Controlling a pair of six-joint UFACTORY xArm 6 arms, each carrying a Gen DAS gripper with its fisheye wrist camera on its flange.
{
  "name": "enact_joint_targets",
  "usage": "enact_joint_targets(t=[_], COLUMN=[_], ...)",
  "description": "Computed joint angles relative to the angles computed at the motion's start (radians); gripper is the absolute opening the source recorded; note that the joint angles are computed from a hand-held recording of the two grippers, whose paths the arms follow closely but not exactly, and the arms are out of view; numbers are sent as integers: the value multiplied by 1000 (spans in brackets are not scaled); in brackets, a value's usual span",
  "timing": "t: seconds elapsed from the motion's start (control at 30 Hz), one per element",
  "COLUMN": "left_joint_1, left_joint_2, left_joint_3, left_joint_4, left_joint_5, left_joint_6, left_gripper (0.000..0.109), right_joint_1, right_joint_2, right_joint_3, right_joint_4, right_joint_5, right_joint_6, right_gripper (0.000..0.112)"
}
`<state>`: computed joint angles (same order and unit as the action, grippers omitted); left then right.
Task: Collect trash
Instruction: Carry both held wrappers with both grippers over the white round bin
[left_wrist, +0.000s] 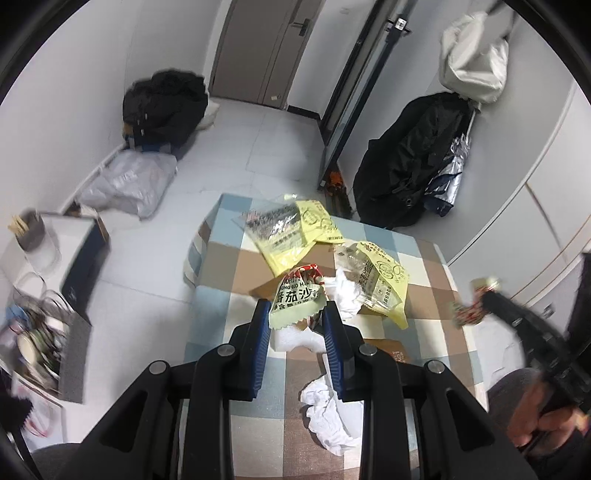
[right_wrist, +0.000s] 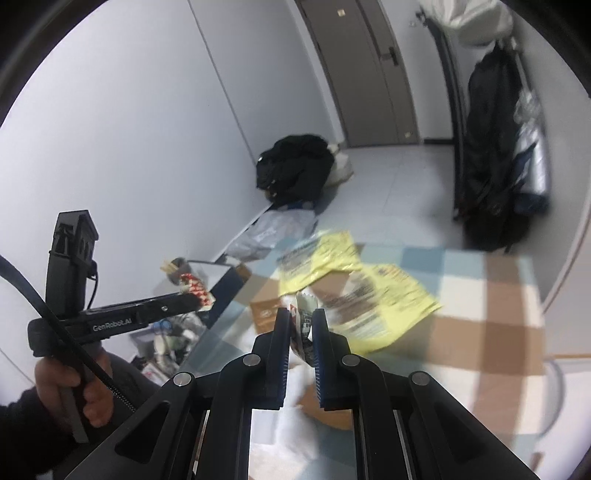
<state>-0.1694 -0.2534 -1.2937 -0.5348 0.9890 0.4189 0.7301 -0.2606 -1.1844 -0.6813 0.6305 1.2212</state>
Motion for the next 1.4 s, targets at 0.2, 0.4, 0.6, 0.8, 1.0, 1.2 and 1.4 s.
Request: enact_joint_targets(t=[0.2, 0.4, 0.6, 0.8, 1.0, 1.2, 1.4], left_joint_1=[-87, -199, -319, -433, -539, -633, -670], left_joint_2=[-21, 6, 66, 180, 344, 519, 736], left_joint_3=[-57, -158, -260, -378, -515, -667, -905], left_joint_4=[19, -2, -4, -15, 12, 105, 154], left_joint_5=[24, 63, 88, 123, 185, 269, 439], left_joint_6=[-8, -25, -54, -93, -150, -201, -279], left_gripper=[23, 23, 23, 23, 23, 23, 23], right_joint_1=[-17, -35, -73, -143, -337, -672, -912], right_joint_2=[-139, -287, -461, -642, -824, -981, -1002], right_joint_3=[54, 115, 183, 265, 402, 612, 786], right_joint_4=[-39, -78, -81, -63, 105, 495, 845], right_joint_5=[61, 135, 227, 329, 340, 248, 189], right_joint_6=[-5, 6, -17, -43, -121, -379, -674], right_gripper=[11, 11, 11, 11, 11, 11, 11])
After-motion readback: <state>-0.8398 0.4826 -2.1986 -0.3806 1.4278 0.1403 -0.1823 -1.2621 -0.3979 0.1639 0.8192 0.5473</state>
